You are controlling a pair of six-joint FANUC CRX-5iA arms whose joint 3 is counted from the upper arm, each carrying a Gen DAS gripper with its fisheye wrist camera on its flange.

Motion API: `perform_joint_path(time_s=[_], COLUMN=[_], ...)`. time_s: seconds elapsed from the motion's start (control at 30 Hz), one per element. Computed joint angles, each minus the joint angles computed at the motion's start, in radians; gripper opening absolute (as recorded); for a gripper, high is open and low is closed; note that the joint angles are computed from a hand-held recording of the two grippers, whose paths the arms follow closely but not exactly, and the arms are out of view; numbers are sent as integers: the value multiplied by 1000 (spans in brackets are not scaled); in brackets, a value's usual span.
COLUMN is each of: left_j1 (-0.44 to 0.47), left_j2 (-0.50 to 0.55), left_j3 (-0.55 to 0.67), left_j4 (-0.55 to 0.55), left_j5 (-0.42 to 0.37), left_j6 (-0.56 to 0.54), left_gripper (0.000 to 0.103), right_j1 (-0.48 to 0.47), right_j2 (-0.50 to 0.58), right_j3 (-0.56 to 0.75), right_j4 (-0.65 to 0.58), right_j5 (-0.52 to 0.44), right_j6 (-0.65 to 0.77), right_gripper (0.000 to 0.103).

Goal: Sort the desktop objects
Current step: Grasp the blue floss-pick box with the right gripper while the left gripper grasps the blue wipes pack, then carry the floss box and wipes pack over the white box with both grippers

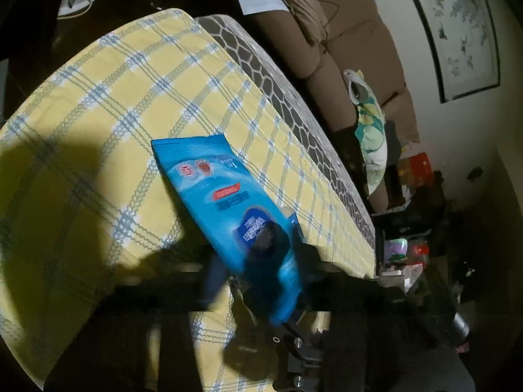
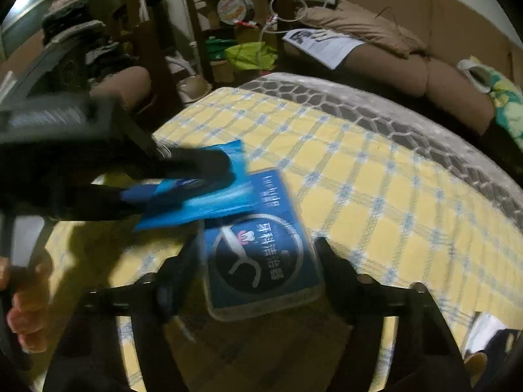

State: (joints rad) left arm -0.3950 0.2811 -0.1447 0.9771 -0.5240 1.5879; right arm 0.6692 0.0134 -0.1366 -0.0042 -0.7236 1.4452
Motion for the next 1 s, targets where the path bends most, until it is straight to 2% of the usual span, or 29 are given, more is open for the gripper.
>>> perform_joint_path(time_s=[0.07,0.27,0.5,0.77,0.87,1.0], left_j1=[-8,-24,-52,-129,-189,-280], left_j2=[-14,-58,-115,-137,-105,-11], left_j3=[-23,-40,0,110,186,342], left_j4=[29,33,-47,-148,-167,-204], left_j5=[31,50,8,-48,-59,-87], left_j6=[-29,-60,0,95,123,175], left_gripper=[13,3,2,2,2,2], right_j1=[7,3,-32,-99,-158,-316], right_j2=[-6,-52,-190,-425,-506,-576], right_j3=[-8,-20,-60,-88,-78,-46], right_j4=[23,16,7,49,60,29], right_j5=[-1,-41,-116,-248,-312,-388], right_j6=[-19,-51,-103,-156,-147,-78], right_gripper=[66,64,64,64,64,64])
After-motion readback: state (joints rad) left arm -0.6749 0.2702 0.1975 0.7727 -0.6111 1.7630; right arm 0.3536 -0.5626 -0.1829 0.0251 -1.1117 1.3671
